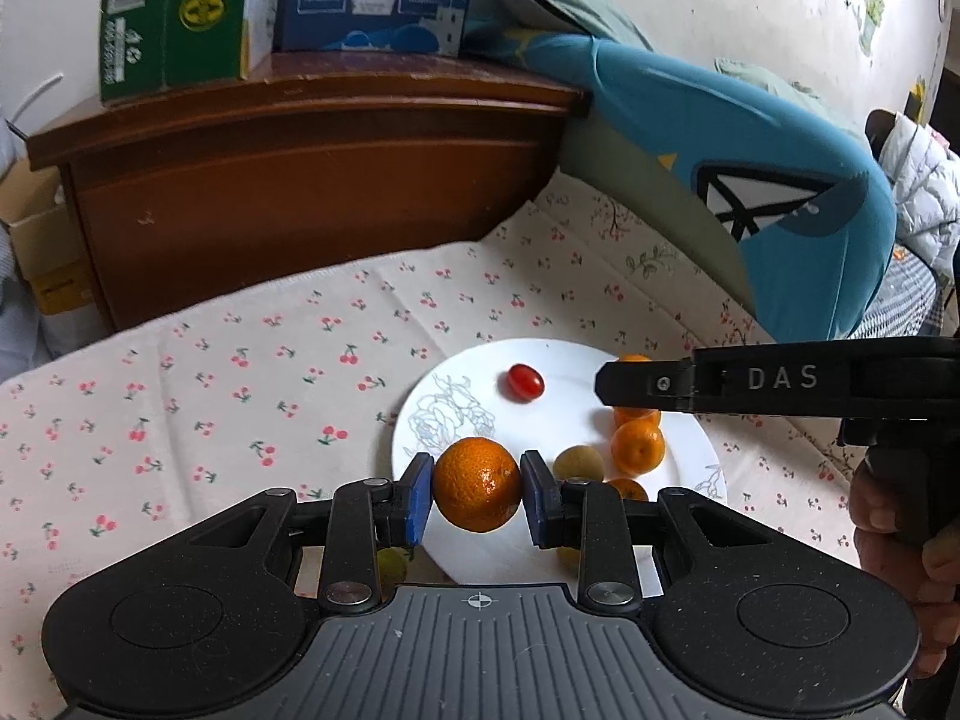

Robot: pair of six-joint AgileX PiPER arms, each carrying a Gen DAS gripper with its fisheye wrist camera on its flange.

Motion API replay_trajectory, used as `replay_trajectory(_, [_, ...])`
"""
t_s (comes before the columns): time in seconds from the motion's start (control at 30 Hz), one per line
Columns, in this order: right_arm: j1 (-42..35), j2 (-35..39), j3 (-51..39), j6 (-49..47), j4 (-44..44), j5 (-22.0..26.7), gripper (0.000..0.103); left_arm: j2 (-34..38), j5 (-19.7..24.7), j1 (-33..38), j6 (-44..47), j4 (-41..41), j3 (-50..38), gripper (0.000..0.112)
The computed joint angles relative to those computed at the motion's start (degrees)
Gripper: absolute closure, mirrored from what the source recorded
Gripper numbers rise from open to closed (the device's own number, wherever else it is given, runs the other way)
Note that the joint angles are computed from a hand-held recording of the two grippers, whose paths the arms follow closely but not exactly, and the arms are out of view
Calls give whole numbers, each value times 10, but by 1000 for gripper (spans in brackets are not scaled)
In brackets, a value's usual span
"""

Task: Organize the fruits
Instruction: 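Carry both tangerines over the white plate and open both tools, then move both open tools back to the fruit cluster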

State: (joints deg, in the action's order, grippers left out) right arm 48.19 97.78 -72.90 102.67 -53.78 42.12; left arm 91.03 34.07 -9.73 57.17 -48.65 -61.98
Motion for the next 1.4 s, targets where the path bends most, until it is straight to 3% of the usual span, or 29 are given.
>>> replay_trajectory(0.33, [-31,23,0,-3,37,-29,74,41,2,-18,-2,-2,-23,82])
replay_trajectory(0.53, [-33,10,14,47,4,-39,72,30,20,-8,-21,3,-39,81])
replay_trajectory(0.63, [-31,3,17,61,-10,-39,72,13,18,-1,-47,15,-44,64])
replay_trajectory(0.7, [-28,-2,20,67,-21,-42,70,1,20,4,-74,39,-51,61])
replay_trajectory(0.87, [-5,2,0,43,-23,-11,63,-36,22,28,-96,69,-58,39])
replay_trajectory(1.07, [27,15,-28,5,-10,22,59,-60,44,71,-117,99,-69,37])
replay_trajectory(1.4, [89,32,-44,12,-36,32,58,-88,78,140,-114,112,-57,37])
